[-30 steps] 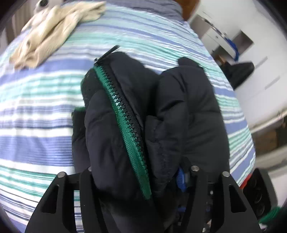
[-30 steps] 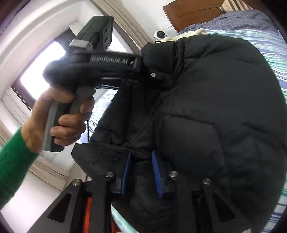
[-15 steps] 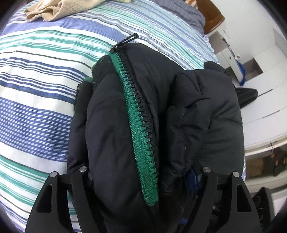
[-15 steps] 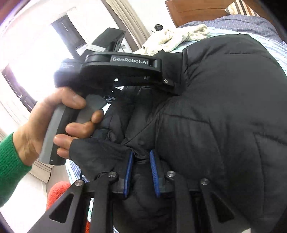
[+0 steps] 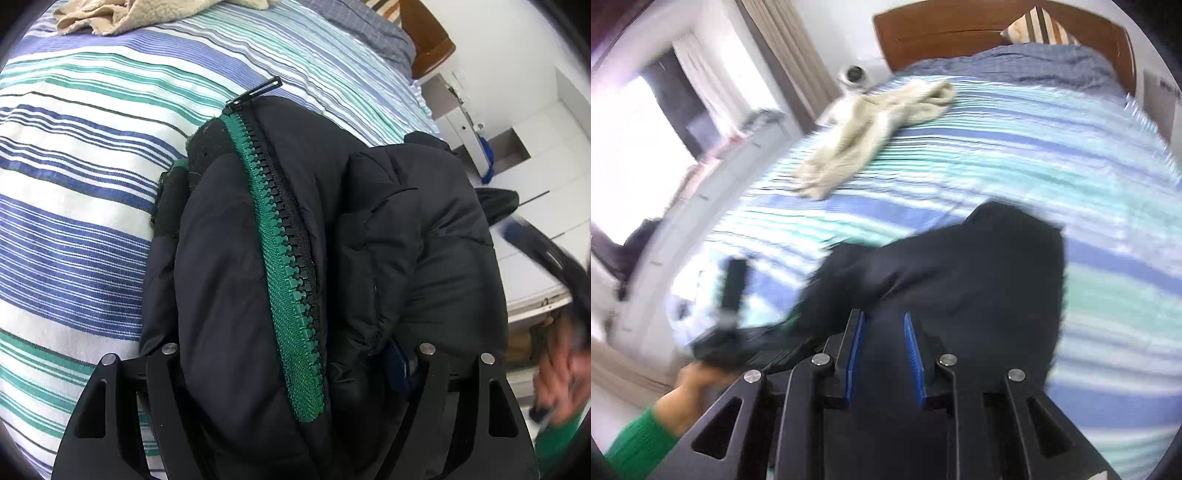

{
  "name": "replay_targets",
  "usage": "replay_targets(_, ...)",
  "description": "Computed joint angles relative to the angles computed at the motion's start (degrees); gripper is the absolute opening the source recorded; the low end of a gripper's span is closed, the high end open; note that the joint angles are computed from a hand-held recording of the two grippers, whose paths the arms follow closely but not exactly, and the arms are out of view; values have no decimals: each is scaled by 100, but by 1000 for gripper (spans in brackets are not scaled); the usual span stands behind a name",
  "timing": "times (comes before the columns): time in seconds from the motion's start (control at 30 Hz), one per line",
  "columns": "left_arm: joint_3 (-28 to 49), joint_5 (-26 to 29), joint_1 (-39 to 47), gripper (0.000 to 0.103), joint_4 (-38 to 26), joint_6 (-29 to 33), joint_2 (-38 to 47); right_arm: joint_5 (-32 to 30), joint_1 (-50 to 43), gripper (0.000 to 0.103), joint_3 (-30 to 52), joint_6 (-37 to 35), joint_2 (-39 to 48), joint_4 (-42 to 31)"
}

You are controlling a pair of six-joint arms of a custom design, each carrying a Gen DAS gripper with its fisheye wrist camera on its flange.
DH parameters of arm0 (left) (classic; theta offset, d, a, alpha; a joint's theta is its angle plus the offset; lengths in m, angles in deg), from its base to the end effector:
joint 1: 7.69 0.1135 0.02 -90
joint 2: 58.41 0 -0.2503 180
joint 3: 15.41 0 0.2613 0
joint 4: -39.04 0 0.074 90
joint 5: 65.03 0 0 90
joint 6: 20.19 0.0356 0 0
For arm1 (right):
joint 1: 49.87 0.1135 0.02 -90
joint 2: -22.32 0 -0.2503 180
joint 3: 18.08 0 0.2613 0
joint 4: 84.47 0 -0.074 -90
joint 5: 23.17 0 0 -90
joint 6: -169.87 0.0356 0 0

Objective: Fold large clothes

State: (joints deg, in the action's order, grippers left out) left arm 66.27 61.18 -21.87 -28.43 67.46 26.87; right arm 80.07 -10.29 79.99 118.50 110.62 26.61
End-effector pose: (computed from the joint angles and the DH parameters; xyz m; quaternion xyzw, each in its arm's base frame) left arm 0.2794 -0.0923 0.2494 0.1474 0.9273 -0.3258 0.1106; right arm 0.2563 0.2013 0.3148 0.0227 0.9578 0.0804 0.2751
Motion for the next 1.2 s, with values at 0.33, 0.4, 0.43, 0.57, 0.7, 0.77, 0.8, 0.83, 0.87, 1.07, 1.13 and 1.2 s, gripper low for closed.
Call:
replay_targets(0.33, -161, -254, -122, 78, 389, -280, 7, -941, -636, 23, 1215, -546, 2290, -667)
replay_targets(0.4, -127, -284, -125, 78, 348, -272, 15, -1085, -744, 21, 1078, -533, 2280, -567)
replay_targets(0.43, -114, -289, -127, 78, 343, -274, 26, -1139, -782, 20, 1008, -512, 2262, -507)
replay_targets(0.57, -202, -188, -62, 78, 342, -186, -75, -836, -572, 22, 714, -664, 1940, -319)
replay_targets(0.7, -317, -97, 6, 78, 392, -157, -170, -199, 104, 22, 31, -704, 757, -359)
replay_targets(0.77, -364, -37, 69, 79, 401, -107, -182, 95, 579, 23, -484, -462, -108, -376)
replay_targets(0.8, -372, -14, 90, 79, 397, -93, -185, 195, 829, 23, -577, -315, -350, -419)
replay_targets(0.83, -390, -6, 106, 79, 397, -73, -202, 329, 1112, 23, -704, -109, -681, -520)
replay_targets(0.87, -403, -4, 116, 79, 397, -58, -216, 557, 1536, 23, -799, 206, -1043, -691)
replay_targets(1.07, -459, 13, 164, 79, 384, -21, -280, 1382, 3523, 23, -1494, 2293, -1800, -923)
replay_targets(1.13, -477, 21, 157, 80, 362, -4, -317, 1719, 3898, 23, -1775, 3037, -1601, -1099)
replay_targets(1.2, -500, -35, 69, 83, 365, 2, -388, 1723, 4094, 23, -2251, 3578, -1691, -857)
